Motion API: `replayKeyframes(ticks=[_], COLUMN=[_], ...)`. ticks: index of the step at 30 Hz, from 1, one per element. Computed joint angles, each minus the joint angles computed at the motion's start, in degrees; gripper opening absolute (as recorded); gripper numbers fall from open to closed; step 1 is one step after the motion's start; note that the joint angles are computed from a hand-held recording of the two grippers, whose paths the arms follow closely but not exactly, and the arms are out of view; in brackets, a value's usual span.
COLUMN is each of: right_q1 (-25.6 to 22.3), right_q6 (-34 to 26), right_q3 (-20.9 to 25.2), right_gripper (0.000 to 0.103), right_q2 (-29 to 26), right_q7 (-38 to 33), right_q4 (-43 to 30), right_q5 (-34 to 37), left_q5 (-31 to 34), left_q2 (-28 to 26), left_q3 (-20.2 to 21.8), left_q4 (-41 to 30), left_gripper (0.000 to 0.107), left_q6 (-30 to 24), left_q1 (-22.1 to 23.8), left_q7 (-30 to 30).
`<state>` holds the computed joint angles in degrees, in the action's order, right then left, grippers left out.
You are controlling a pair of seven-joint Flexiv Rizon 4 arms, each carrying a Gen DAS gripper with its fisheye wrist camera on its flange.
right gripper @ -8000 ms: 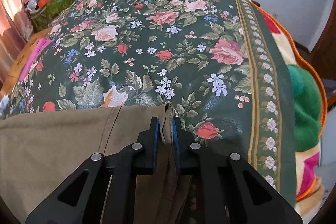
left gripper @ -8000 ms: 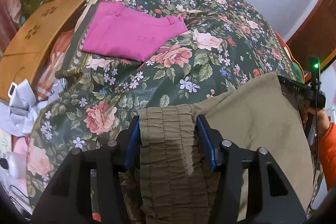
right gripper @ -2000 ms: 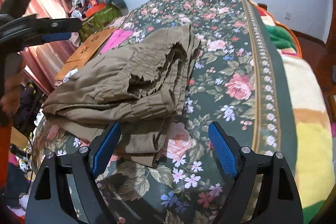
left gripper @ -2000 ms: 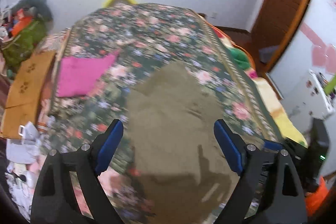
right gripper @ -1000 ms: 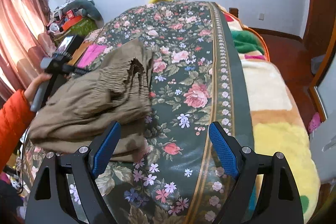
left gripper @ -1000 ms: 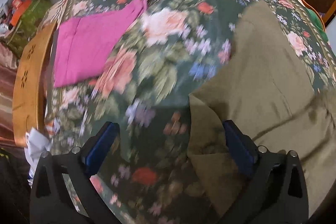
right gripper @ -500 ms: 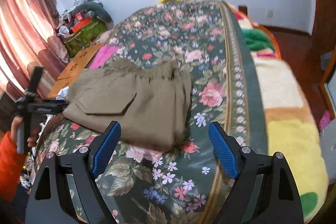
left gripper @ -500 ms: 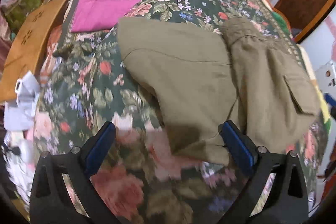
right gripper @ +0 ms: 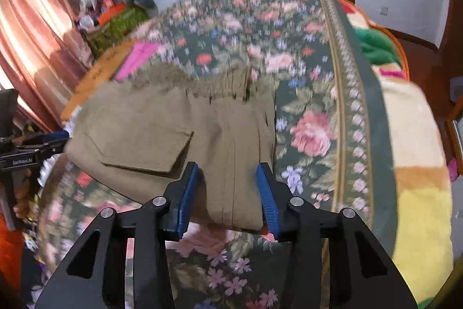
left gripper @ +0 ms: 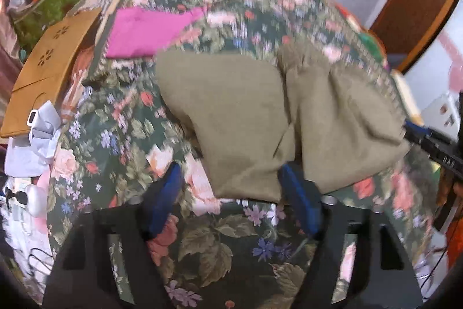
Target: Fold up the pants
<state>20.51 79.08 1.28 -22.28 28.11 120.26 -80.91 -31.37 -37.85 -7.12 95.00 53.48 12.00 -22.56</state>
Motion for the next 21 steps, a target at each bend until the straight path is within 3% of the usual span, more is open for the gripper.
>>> replayKeyframes(ticks=[5, 9, 15, 21], right_q1=[1.48, 1.66, 2.24, 2.24], right_q6=[-2.34, -2.49, -2.61, -1.23], right_q3=[0.44, 0.60, 0.27, -0.23], right_gripper=[0.033, 0.033, 0.033, 0.033], right_q2=[0.16, 0.49, 0.33, -0.23], right_q7=[-3.85, -6.17, -7.28, -7.16], right_q4=[0.75, 1.18, 1.04, 0.75], right_q5=[2.60, 3.87, 4.85, 4.42], left_q5=[-2.07, 0.80, -1.18, 4.63], left_q2=[-0.40, -2.07, -4.43, -12.22], left_q3=[-0.41, 1.81, -0.61, 1.88], left_q4=[1.09, -1.80, -9.95, -22.72], left_gripper=[0.064, 0.062, 0.062, 0.062], left_q6=[3.48, 5.65, -7.52, -21.79], left_q1=[0.97, 0.13, 3.16, -0.37], left_q7=[0.47, -3.14, -6.63, -13.75])
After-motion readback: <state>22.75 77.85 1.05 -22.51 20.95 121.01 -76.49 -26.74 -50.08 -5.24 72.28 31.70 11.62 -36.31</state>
